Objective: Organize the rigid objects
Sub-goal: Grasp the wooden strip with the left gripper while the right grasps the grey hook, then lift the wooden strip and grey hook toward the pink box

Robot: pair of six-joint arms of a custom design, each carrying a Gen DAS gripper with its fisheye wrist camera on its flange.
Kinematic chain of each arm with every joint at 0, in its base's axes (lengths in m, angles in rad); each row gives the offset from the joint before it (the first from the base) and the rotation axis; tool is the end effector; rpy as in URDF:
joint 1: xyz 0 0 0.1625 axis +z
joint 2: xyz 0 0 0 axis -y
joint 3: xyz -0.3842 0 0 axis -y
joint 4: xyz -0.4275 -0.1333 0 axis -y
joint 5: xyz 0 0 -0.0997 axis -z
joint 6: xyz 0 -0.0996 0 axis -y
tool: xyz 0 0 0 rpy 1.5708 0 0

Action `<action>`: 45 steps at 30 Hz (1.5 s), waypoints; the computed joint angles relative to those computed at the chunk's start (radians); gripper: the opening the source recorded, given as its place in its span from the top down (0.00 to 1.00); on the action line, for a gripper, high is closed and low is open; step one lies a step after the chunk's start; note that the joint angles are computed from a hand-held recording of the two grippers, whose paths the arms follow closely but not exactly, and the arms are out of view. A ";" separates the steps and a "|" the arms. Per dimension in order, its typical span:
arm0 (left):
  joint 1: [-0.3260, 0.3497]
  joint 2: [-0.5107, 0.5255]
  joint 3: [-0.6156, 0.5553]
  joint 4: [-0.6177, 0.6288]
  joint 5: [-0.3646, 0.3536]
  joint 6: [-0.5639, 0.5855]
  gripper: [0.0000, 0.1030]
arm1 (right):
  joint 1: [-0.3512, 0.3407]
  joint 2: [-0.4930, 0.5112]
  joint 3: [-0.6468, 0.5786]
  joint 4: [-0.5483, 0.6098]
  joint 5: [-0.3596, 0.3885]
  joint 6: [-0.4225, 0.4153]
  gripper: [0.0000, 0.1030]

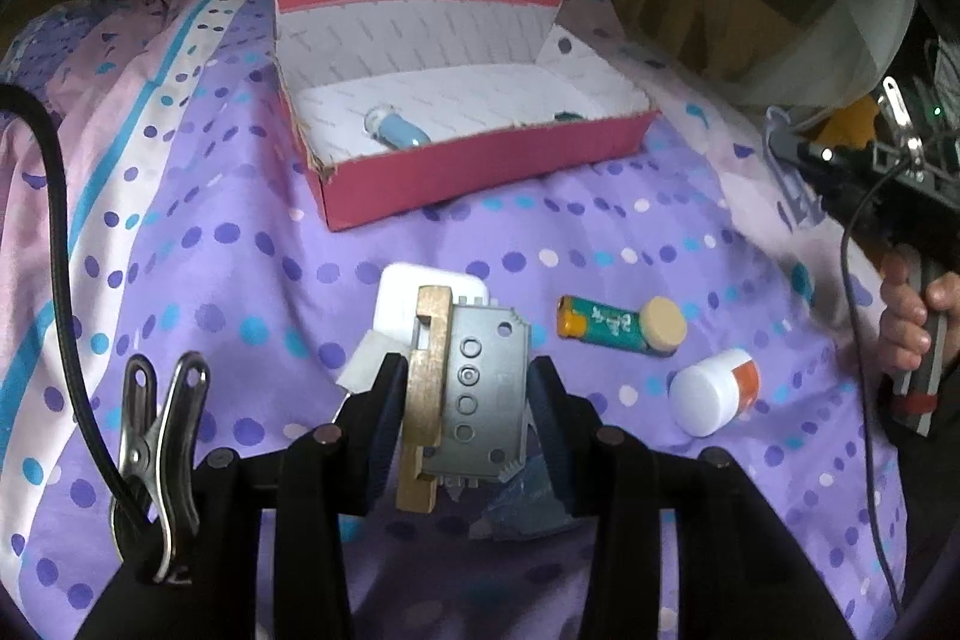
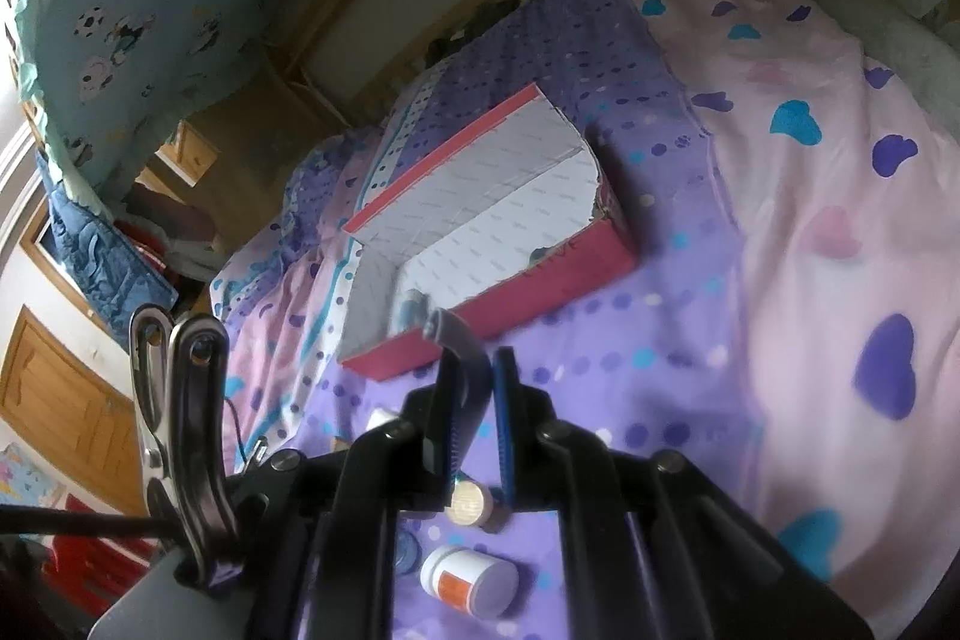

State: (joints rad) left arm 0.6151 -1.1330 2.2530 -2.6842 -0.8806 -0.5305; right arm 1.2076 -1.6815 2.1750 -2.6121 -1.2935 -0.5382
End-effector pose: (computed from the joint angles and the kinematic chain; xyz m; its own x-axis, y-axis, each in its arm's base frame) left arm -0.2526 -0.4194 0.0482 -0.7941 0.2534 -0.5525 0.4810 0.8176 -0.3164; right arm -0.0165 -0.4955 0.3120 -0.9709 -0.2301 0.0663 -0.2264 0.7920 -0.5670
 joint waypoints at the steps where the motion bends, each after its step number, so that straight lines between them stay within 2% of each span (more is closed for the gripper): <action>1: 0.000 -0.002 0.001 -0.002 -0.002 0.004 0.58 | 0.000 0.001 -0.001 0.000 0.000 0.002 0.89; 3: 0.005 0.007 -0.012 0.030 -0.006 -0.001 0.57 | 0.001 0.004 -0.003 0.003 0.000 0.003 0.89; 5: 0.016 0.034 -0.053 0.141 -0.007 -0.031 0.57 | 0.004 0.007 -0.004 0.006 -0.009 0.003 0.89; 8: -0.008 0.083 -0.103 0.333 0.102 -0.138 0.57 | 0.013 0.017 -0.008 0.014 -0.033 0.002 0.89; 9: -0.024 0.086 -0.100 0.354 0.147 -0.167 0.57 | 0.014 0.018 -0.007 0.013 -0.038 0.001 0.89; 10: -0.036 0.076 -0.087 0.332 0.172 -0.171 0.56 | 0.018 0.020 -0.007 0.014 -0.044 -0.001 0.89; 12: -0.055 0.036 -0.032 0.191 0.209 -0.143 0.53 | 0.020 0.022 -0.006 0.010 -0.053 -0.002 0.89; 15: -0.080 -0.009 0.027 0.055 0.277 -0.138 0.41 | 0.022 0.025 -0.007 0.011 -0.060 -0.002 0.89; 16: -0.081 -0.018 0.038 0.004 0.270 -0.117 0.35 | 0.022 0.025 -0.007 0.010 -0.061 -0.002 0.89; 17: -0.072 -0.031 0.049 -0.055 0.230 -0.074 0.33 | 0.023 0.025 -0.007 0.010 -0.062 -0.003 0.89; 19: -0.038 -0.050 0.052 -0.126 0.072 0.026 0.34 | 0.022 0.025 -0.007 0.011 -0.060 -0.003 0.89; 21: -0.020 -0.043 0.040 -0.123 -0.042 0.104 0.41 | 0.023 0.025 -0.007 0.010 -0.061 -0.002 0.89; 23: -0.018 -0.014 0.011 -0.046 -0.082 0.134 0.42 | 0.023 0.025 -0.007 0.012 -0.059 -0.002 0.89; 27: -0.014 0.056 -0.060 0.164 -0.030 0.054 0.43 | 0.022 0.025 -0.008 0.013 -0.057 -0.002 0.89; 30: -0.013 0.057 -0.065 0.194 -0.003 0.021 0.41 | 0.021 0.024 -0.009 0.015 -0.054 0.001 0.89; 34: 0.005 0.076 -0.087 0.220 -0.010 0.026 0.33 | 0.021 0.024 -0.012 0.020 -0.048 0.003 0.89; 38: 0.013 0.103 -0.106 0.292 0.057 -0.038 0.30 | 0.021 0.024 -0.012 0.019 -0.049 0.002 0.89; 42: -0.022 0.048 -0.035 0.140 0.120 -0.015 0.29 | 0.020 0.023 -0.011 0.020 -0.046 0.004 0.89; 43: -0.022 0.040 -0.030 0.133 0.130 -0.024 0.28 | 0.020 0.023 -0.011 0.020 -0.046 0.004 0.89; 44: -0.014 0.032 -0.030 0.135 0.120 -0.031 0.26 | 0.020 0.024 -0.011 0.020 -0.048 0.003 0.89; 45: 0.005 0.026 -0.037 0.143 0.081 -0.028 0.26 | 0.021 0.024 -0.011 0.019 -0.049 0.003 0.89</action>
State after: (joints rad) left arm 0.6201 -1.1068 2.2157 -2.5409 -0.7996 -0.5583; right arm 1.2282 -1.6578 2.1639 -2.5931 -1.3423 -0.5353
